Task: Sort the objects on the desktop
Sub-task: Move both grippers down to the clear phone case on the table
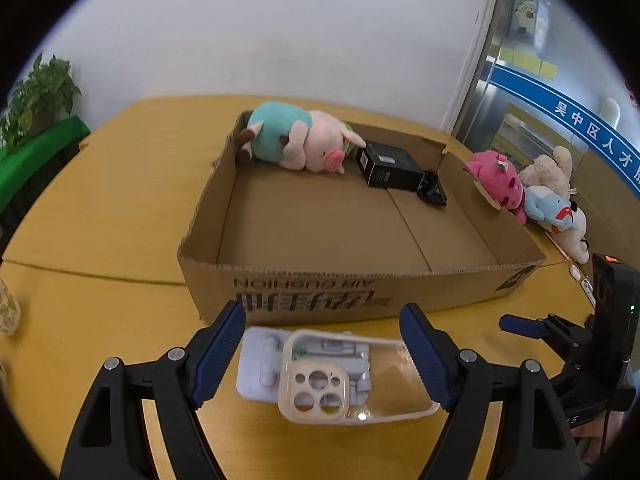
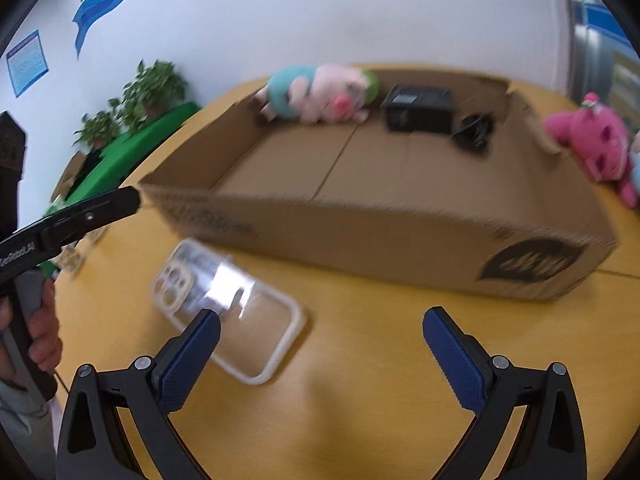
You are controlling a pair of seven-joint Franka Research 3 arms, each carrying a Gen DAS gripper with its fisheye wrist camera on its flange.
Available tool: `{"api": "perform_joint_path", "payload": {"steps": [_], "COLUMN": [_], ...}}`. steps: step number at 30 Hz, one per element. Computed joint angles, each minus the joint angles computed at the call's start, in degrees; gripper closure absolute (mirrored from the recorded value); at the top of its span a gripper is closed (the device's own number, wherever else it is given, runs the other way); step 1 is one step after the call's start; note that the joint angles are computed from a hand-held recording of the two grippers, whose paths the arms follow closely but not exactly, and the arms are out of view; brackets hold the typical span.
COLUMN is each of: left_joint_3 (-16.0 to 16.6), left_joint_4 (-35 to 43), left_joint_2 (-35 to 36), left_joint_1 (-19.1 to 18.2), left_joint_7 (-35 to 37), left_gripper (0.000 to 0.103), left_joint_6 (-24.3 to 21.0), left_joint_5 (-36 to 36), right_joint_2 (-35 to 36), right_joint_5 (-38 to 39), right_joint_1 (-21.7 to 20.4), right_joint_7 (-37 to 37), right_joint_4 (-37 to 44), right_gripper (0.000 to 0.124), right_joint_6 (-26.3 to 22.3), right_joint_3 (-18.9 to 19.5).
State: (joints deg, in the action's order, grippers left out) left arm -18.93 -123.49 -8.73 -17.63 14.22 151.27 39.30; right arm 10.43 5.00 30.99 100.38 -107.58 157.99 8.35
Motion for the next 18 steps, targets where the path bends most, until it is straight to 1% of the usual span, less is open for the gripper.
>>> {"api": "perform_joint_path", "payload": {"steps": [1,4,8,11,13,15,16,18], "left_joint_3": [0.8,1.8,2.8,3.4,3.6,3.6,2.5,2.9], "left_joint_4": [-1.2,-3.6,-5.4,-6.0,-5.6,-5.0,-5.0,-4.6], "left_joint_2": [-0.1,-0.1,0.4,1.3,2.6,3.9,3.7,3.7], "left_joint_1": [-0.4,-0.8,-1.5,-2.3,-2.7,-2.9,-1.6,-2.4], "left_joint_7": [1.4,4.4,9.6,15.1,18.5,20.4,18.4,19.9], "left_gripper": [0.024,0.025,0.025,0.025,0.025,0.026,0.026,0.026], "left_joint_6": [1.6,4.9,8.6,11.9,12.9,12.7,13.2,12.0], "left_joint_5": [-2.6,-7.6,-14.5,-19.2,-22.3,-24.3,-21.5,-23.6], "right_joint_2": [0.7,2.9,5.4,5.9,6.2,6.5,6.3,5.9], "right_joint_5": [1.7,7.5,18.7,26.4,32.0,37.8,40.2,42.8], "right_joint_1": [-0.3,-1.3,-3.2,-4.4,-5.3,-6.2,-6.6,-6.2], "right_joint_7": [-1.8,-8.3,-16.9,-23.3,-27.7,-31.8,-33.6,-35.1], "right_joint_4": [0.4,2.3,4.2,4.2,4.5,4.8,4.8,4.3], "right_gripper": [0.021,0.021,0.021,0.021,0.021,0.021,0.021,0.021], "right_joint_6": [-0.5,-2.8,-5.7,-5.6,-6.2,-6.9,-7.7,-7.6], "right_joint_3": [0.8,3.1,5.8,7.3,8.2,9.0,9.1,8.6]}}
